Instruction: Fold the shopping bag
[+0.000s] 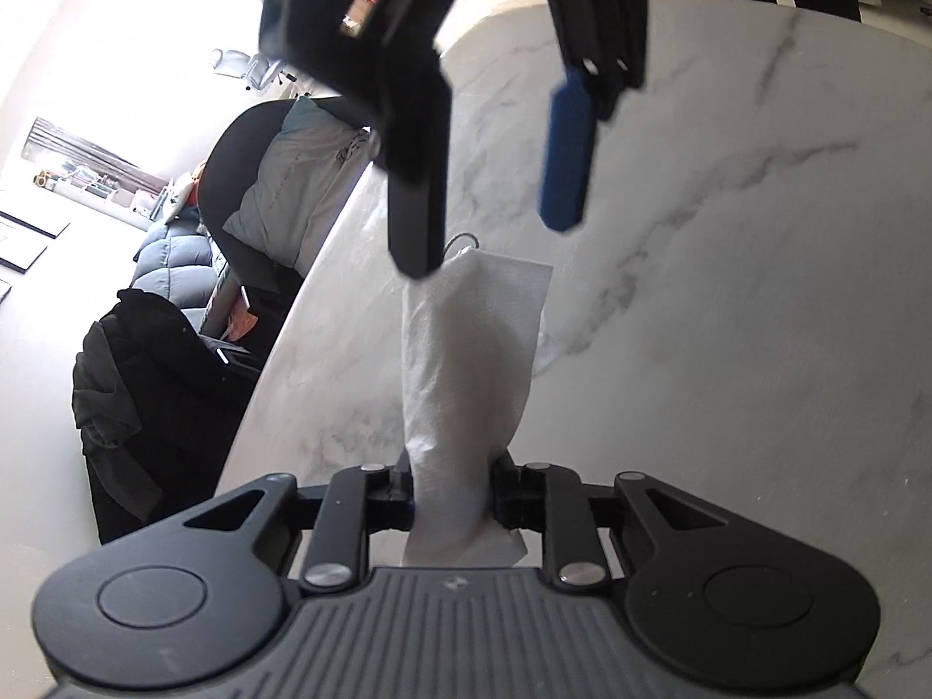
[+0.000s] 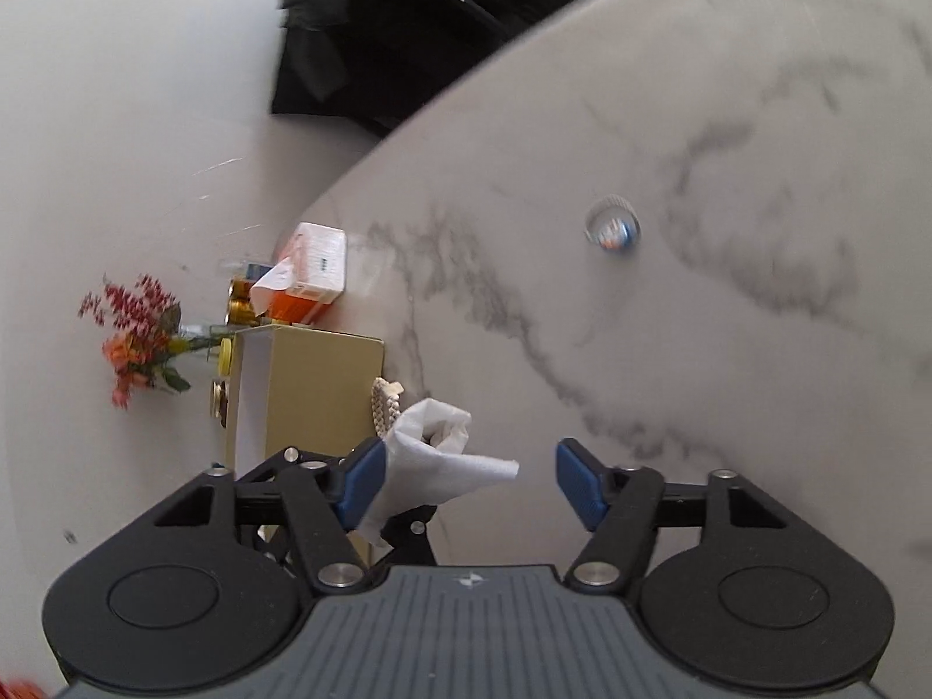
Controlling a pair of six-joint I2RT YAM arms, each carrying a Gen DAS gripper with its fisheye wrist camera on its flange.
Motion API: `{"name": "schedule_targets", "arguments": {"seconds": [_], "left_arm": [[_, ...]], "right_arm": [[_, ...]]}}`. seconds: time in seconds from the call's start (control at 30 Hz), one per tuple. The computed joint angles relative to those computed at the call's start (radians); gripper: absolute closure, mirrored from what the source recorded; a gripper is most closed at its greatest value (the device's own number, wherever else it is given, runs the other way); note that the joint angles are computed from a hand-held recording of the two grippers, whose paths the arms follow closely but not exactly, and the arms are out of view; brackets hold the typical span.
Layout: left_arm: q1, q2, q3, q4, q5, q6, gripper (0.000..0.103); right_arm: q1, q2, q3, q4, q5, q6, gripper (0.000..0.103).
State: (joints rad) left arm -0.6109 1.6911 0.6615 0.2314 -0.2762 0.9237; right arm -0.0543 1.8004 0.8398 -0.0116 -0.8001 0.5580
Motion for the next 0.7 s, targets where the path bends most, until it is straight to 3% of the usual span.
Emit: {"name": "schedule_targets", "arguments": {"seconds": [0.13,0.2,0.27,0.37,0.5,0.7], "left_arm": [[0.009,0.011,-0.051,0.087,-0.008,0.027,0.082],[0.011,0.019,-0.048,0.095,0.003,0.021,0.082],[0.020,0.043,-0.031,0.101,0.009,0.013,0.082],[0.021,0.040,-0.017,0.073,0.023,-0.028,0.082],[0.028,0.028,0.010,0.012,0.052,-0.106,0.082],[0.085,0.007,0.077,-0.150,0.130,-0.252,0.082]], "right_arm": [[0.002,0.051,0.048,-0.019,-0.065,0.165,0.055],[0.030,0.071,0.091,-0.068,-0.016,0.145,0.052],[0.039,0.088,0.089,-0.026,-0.032,0.187,0.052],[0.064,0.094,0.082,0.018,-0.010,0.223,0.054],[0.086,0.090,0.037,0.130,0.017,0.266,0.072],[0.103,0.123,-0.006,0.277,-0.005,0.290,0.074]]}}
